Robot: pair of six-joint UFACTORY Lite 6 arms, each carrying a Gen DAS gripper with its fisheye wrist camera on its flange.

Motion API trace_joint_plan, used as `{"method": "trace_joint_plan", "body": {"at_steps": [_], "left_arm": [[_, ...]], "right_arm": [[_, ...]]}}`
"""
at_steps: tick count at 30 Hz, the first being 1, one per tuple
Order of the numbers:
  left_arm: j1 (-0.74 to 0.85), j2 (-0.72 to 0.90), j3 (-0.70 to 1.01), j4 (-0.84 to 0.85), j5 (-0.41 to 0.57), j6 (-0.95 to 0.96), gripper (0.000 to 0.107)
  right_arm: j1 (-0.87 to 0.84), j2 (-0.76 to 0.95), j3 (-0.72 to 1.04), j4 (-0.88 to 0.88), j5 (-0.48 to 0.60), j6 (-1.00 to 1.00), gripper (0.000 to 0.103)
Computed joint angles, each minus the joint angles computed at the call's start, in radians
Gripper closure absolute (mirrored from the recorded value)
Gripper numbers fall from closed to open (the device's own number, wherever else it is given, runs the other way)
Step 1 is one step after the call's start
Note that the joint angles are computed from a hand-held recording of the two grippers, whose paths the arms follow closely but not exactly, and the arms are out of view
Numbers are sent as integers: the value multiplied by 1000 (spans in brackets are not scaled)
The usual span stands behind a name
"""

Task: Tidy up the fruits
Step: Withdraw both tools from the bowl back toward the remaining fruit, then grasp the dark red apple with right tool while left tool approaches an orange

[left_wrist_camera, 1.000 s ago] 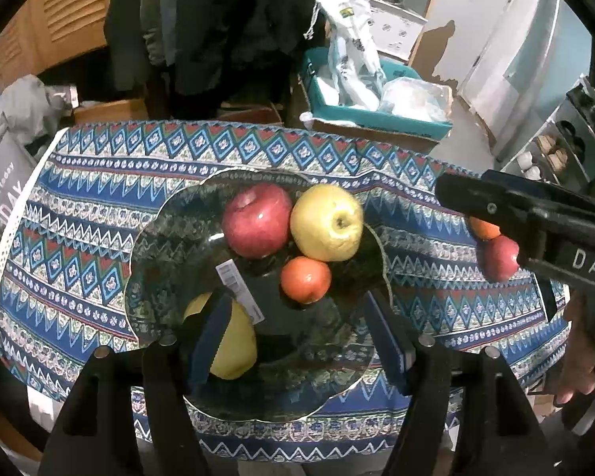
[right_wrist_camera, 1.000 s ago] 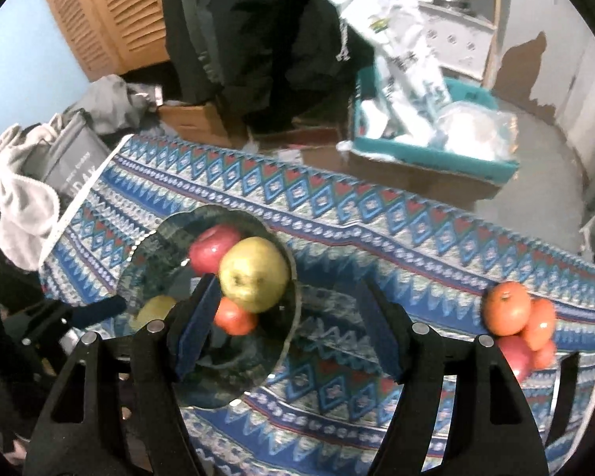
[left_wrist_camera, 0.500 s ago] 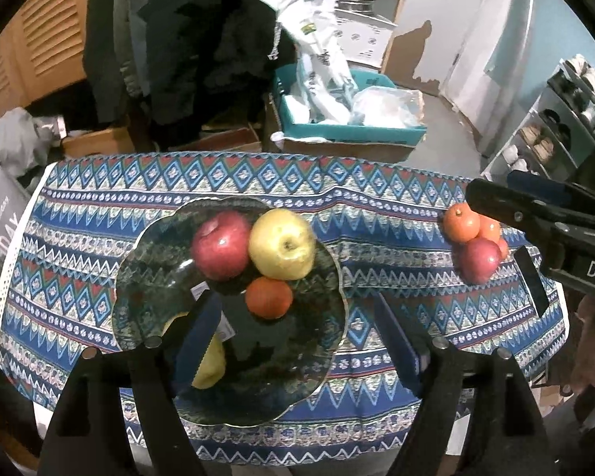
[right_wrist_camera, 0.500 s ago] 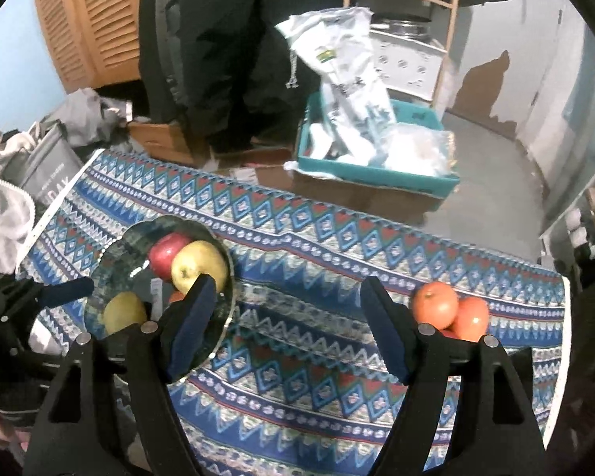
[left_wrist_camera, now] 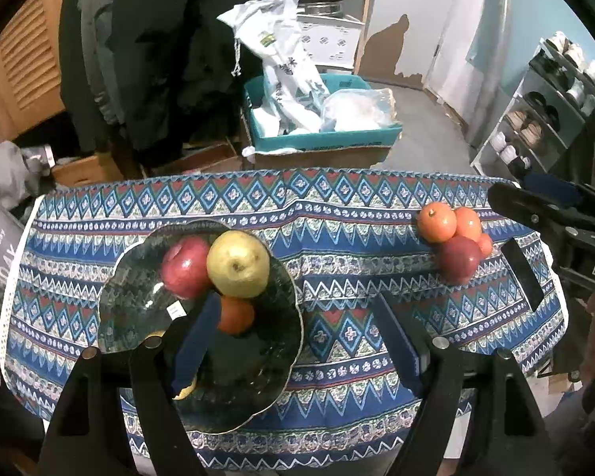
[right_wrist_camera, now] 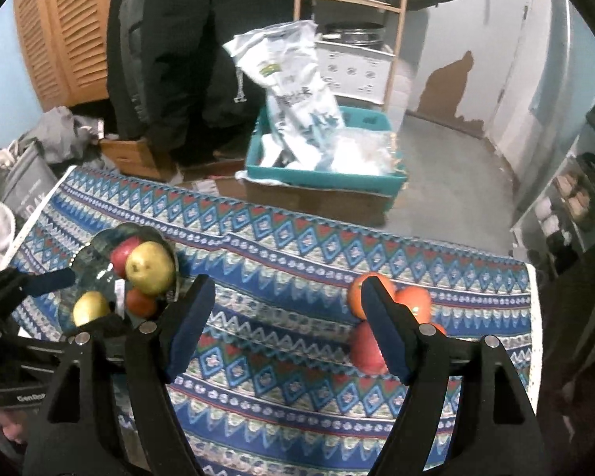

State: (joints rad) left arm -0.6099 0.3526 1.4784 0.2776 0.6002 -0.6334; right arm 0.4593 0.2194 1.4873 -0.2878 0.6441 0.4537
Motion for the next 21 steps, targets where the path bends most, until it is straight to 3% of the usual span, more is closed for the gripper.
{"method": "trace_joint_plan", "body": {"at_steps": [4,21], "left_arm": [[-18,23,44,23,17,-22,20],[-78,248,347,45,124,-14,20]], "right_arm": [[-36,-45,-46,11,-14,-15,23],[-240,-147,-240,118,-95,-159,22]]}}
